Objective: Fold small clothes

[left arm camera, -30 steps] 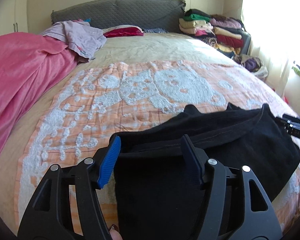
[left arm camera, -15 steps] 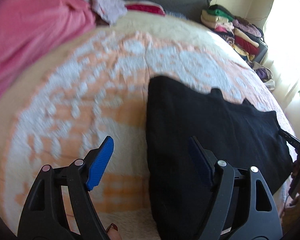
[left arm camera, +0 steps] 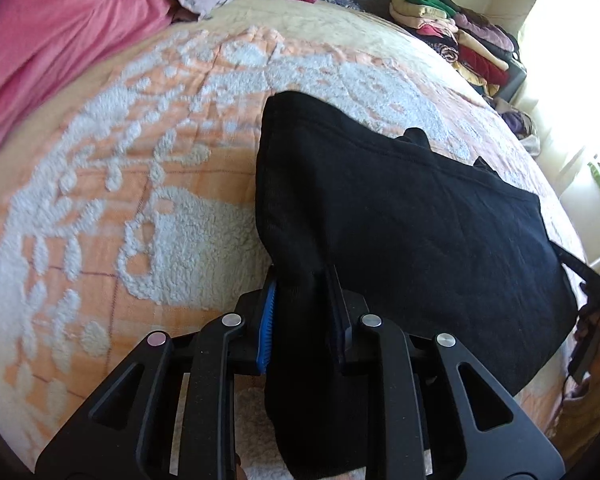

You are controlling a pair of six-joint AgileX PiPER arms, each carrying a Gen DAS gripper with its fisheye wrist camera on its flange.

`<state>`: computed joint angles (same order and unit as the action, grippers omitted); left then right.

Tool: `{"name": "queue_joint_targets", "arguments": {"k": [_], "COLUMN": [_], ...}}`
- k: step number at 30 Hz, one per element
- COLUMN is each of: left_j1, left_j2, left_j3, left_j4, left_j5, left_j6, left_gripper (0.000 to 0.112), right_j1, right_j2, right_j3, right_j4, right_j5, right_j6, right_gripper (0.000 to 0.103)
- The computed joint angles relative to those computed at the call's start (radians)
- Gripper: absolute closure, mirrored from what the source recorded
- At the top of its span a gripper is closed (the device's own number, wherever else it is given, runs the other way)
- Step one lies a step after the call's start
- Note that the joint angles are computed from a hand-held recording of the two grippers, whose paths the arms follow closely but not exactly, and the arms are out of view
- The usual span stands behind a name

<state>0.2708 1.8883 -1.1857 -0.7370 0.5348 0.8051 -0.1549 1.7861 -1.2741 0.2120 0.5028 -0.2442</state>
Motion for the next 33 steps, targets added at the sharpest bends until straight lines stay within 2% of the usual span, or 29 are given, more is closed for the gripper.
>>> {"name": "queue_joint_targets", "arguments": {"k": [2,4,10,13,17,23,33], "left_j1": [0.003,0.006,0.011,0.012,0.012,0.011,0.015], "left_j2": [-0.012,-0.023,-0.084,-0.099,-0.105,-0.104,-0.11], "left_j3": [0.0,-0.005,0.024,0.032,0.032,0.024,0.027], "left_j4": [0.024,0.056,0.065,0.075,0.11,0.182,0.24], "left_j5": [0.009,0.02,-0.008,-0.028,-0.05,-0.085,-0.117], "left_j6": [-0.023,-0.053,-0.039,-0.036,-0.066,-0.133,-0.186], "left_gripper": [0.092,0.087,0.067,0.062,0.049,0.036,0.021], "right_j1": [0.011,0.009,0.073,0.144,0.264,0.426,0.583], "right_j2": [-0.051,-0.101,-0.237,-0.284,-0.313,-0.332,-0.304], "right_j3": [0.045,0.086,0.173,0.19,0.188,0.178,0.134], "right_j4": [-0.018,0.081,0.254,0.237,0.181,0.112,0.043], "right_j5": [-0.031,-0.04,-0.03,-0.019,-0.02,-0.016,-0.026], "right_j6": [0.008,-0.084,-0.259,-0.243,-0.186,-0.103,-0.035], "right_gripper": [0.066,0.049,0.029,0.025,0.019,0.016,0.013]}}
